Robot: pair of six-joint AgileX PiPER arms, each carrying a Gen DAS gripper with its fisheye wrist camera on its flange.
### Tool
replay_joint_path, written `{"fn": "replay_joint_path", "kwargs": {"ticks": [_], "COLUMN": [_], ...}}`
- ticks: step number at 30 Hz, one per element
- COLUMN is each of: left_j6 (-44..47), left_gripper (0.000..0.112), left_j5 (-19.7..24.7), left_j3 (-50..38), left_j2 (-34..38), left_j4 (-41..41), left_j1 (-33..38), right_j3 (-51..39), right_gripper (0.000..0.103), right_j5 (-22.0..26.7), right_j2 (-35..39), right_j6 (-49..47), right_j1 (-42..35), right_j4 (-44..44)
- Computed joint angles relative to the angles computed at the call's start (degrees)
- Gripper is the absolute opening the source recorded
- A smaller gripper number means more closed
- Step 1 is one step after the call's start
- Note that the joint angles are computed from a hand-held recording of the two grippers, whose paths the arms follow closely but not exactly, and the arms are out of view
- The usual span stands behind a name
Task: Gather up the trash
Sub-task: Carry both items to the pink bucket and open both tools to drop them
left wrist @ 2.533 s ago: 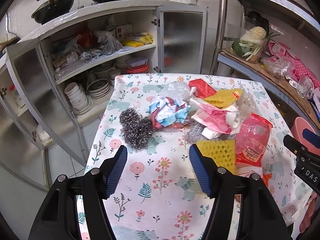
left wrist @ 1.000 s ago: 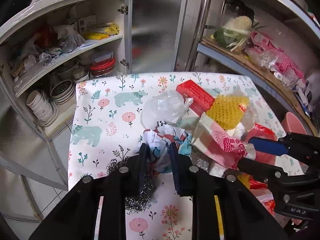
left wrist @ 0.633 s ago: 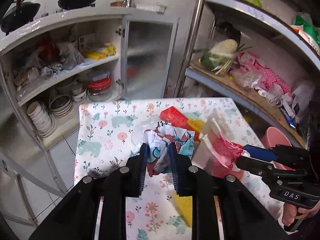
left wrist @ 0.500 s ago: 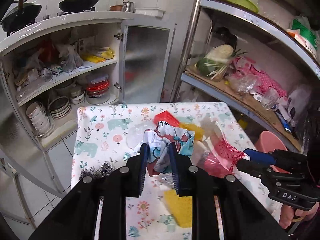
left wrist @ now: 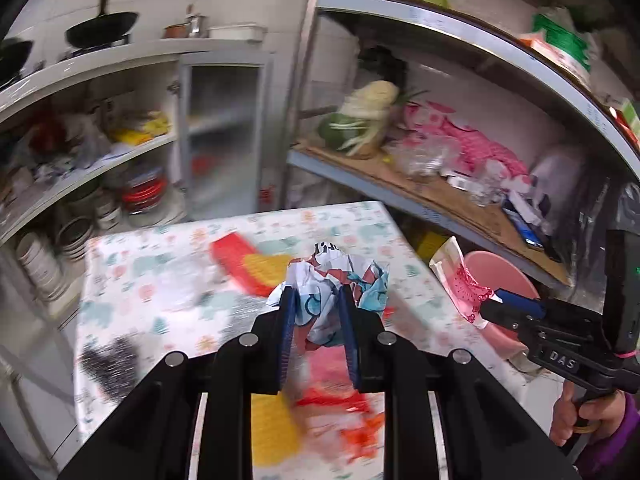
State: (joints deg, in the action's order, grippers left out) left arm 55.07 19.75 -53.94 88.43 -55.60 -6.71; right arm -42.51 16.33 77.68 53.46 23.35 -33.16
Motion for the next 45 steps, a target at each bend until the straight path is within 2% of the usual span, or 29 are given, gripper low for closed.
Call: {"fn": "replay_joint_path", "kwargs": {"ticks": [3, 7, 10, 14, 19, 25, 29, 31, 33, 45], "left_j6": [-2.0, -6.6, -11.1, -19.9, -27.3, -29.7, -31.3, -31.2, -32.2, -31.6], "left_gripper": [0.021, 0.022, 0.022, 0.022, 0.022, 0.023, 0.023, 0.023, 0.022, 0.022], "left_j5": [-1.3, -2.7, -3.7, -3.8, -1.0, 3.9, 5.9, 5.9, 6.3, 6.3], "left_j3": [-1.9, -6.5, -10.3, -17.3, -26.5, -36.2, -39.7, -40.2, -41.3, -41.6], "left_j2": [1.7, 5.4, 9.0, 15.7, 24.6, 34.0, 37.7, 38.4, 39.3, 38.8], "left_j4": [0.8, 4.5, 8.0, 16.0, 23.2, 26.3, 27.5, 27.6, 28.9, 27.5], "left_j1": [-5.0, -12.1, -17.2, -23.5, -29.0, -31.8, -32.2, -32.4, -32.6, -32.5], "right_j3": [3.2, 6.9, 8.8, 10.2, 11.6, 12.1, 11.7, 11.4, 11.2, 10.1], "right_gripper": [0.031, 0.031, 0.031, 0.031, 0.031, 0.031, 0.031, 0.031, 0.031, 0.032], "right_j5": [-0.2, -1.4, -2.5, -3.6, -6.1, -7.8, -8.0, -7.7, -7.7, -5.4], "right_j2": [-3.3, -6.8, -7.8, -6.4, -2.4, 1.4, 3.4, 4.1, 4.4, 4.7], "right_j6": [0.3, -5.4, -13.9, -18.1, -22.2, -27.3, -23.7, -17.1, -14.5, -2.6], "right_j1": [-4.0, -12.7, -19.5, -25.4, -30.7, -34.7, -35.5, -35.2, -35.1, -34.3], "right_j4": [-0.6, 4.3, 11.5, 14.0, 16.6, 20.5, 16.7, 10.1, 7.5, -4.1]}}
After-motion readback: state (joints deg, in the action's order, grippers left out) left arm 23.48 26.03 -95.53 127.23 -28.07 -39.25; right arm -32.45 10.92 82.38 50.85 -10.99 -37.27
